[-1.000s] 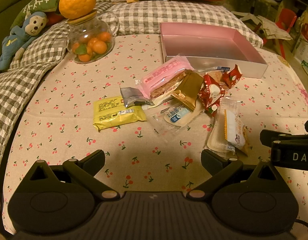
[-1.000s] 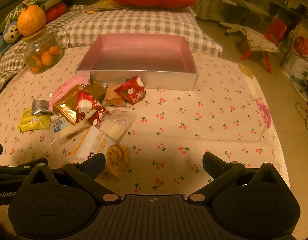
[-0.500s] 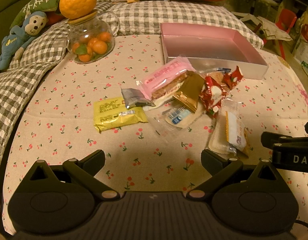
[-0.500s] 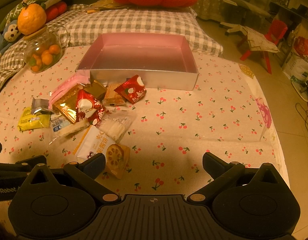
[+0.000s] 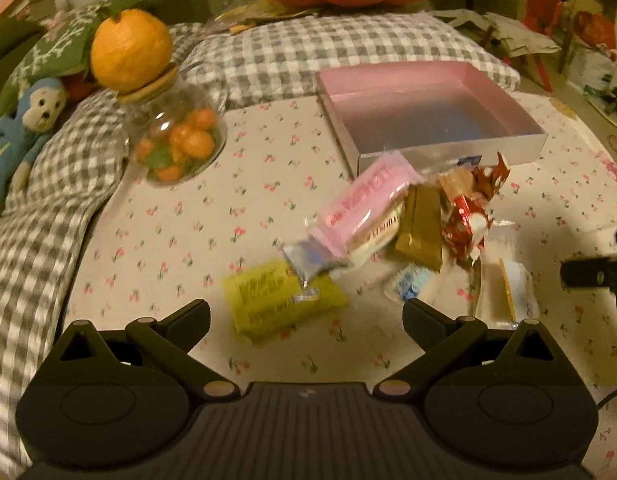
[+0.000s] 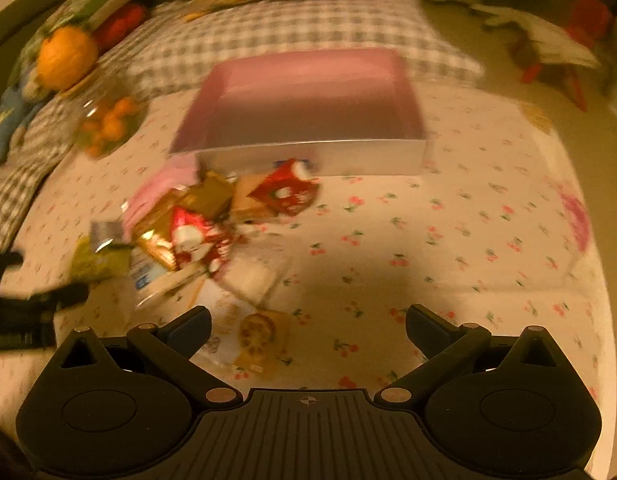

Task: Organize snacks
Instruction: 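Grasp the pink bar with left tool while right tool grasps the biscuit packet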

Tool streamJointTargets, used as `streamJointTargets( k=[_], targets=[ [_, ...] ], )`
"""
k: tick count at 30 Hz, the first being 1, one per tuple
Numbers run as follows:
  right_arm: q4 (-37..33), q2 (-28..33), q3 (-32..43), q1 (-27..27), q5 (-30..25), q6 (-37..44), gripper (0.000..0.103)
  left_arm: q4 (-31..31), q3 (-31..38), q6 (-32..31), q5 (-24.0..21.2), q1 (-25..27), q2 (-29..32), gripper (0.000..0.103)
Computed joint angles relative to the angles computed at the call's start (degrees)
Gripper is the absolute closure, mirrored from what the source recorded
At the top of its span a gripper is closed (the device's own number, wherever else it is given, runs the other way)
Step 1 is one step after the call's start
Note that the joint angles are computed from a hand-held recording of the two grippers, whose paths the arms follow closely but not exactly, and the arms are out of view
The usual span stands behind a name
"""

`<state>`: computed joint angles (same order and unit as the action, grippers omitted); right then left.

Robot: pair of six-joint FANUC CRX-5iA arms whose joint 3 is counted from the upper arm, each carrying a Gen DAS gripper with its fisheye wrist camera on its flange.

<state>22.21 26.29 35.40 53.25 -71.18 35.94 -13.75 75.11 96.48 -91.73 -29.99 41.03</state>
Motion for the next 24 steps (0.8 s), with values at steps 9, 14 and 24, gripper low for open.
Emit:
streamJointTargets(
  k=[9,14,24],
  targets=[
    [-9.8,-3.0,-5.3,-3.0,12.2,20.5,0.000,11.1,-13.7,-8.4,16.0,4.8,-4.2,0.008],
    [-9.8,-4.6,-10.2,-3.3,17.3,25.1,0.000,17.2,-26.2,-13.4,29.0,7.2,-7.9,0.016],
    [-9.7,-5.8,-14.7,-2.8,21.6,31.4,0.001,27.7,-26.7,-20.6,30.3,9.5,-5.1,0.020]
  ],
)
